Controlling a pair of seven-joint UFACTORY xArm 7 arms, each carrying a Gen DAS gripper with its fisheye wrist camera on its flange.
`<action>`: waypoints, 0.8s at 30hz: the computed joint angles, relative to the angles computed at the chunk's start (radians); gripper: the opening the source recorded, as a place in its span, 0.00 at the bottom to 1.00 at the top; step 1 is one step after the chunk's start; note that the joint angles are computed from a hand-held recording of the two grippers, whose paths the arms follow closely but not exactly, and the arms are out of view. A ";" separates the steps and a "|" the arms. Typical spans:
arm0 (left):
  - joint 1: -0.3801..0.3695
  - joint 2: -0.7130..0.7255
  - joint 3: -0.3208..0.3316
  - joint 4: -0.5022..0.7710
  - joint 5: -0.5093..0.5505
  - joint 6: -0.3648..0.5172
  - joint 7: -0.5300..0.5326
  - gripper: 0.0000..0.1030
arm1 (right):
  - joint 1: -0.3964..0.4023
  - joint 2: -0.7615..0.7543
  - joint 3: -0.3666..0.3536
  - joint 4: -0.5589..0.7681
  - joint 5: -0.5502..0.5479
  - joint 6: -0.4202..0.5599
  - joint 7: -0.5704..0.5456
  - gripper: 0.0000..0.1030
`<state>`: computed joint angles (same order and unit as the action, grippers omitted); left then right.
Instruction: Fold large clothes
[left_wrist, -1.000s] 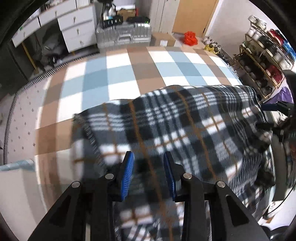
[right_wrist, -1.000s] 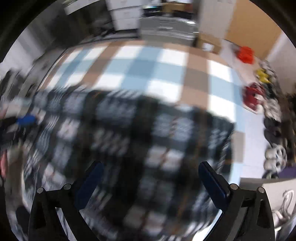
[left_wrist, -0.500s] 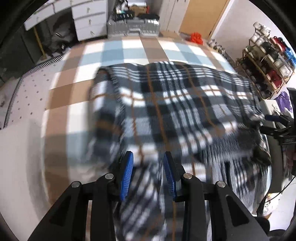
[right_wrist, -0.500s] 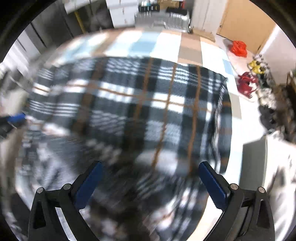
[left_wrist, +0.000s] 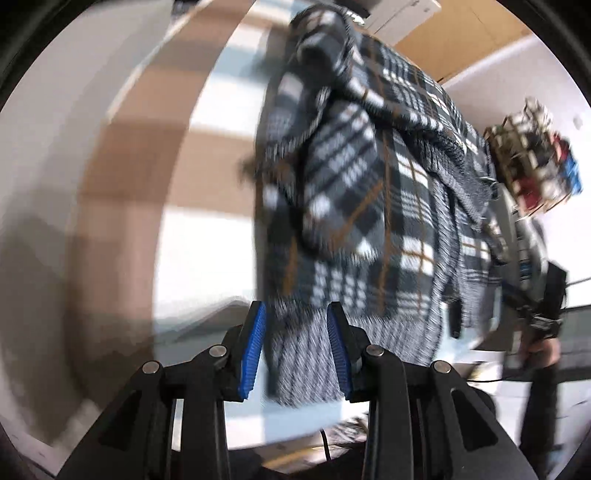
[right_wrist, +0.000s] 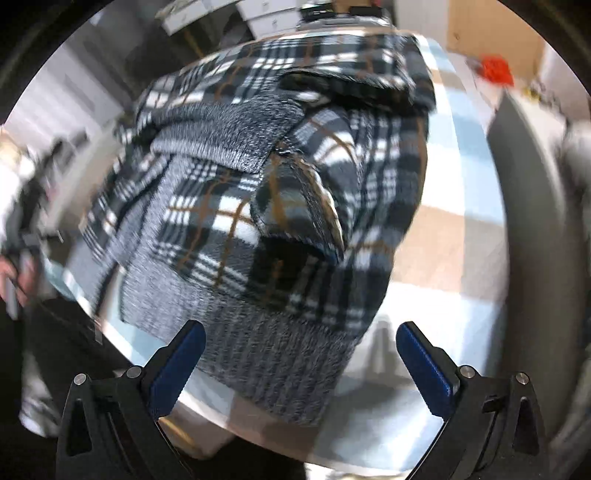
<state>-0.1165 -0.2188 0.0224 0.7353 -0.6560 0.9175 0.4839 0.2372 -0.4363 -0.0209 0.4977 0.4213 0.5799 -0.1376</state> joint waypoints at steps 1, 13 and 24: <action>-0.001 -0.016 -0.003 -0.016 -0.004 -0.010 0.000 0.28 | 0.029 -0.002 -0.034 -0.012 0.062 -0.012 -0.040 1.00; -0.093 -0.001 0.007 -0.007 -0.203 0.071 0.052 0.41 | 0.206 0.102 -0.156 0.039 0.671 -0.056 -0.438 0.88; -0.019 0.036 -0.035 0.052 -0.432 0.142 0.166 0.41 | 0.138 0.129 -0.062 0.020 1.005 -0.061 -0.624 0.46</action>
<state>-0.1355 -0.1829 -0.0127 0.7870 -1.0876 1.0596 0.6501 0.3756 -0.3074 -0.0829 0.5176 1.4262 0.5190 -0.7617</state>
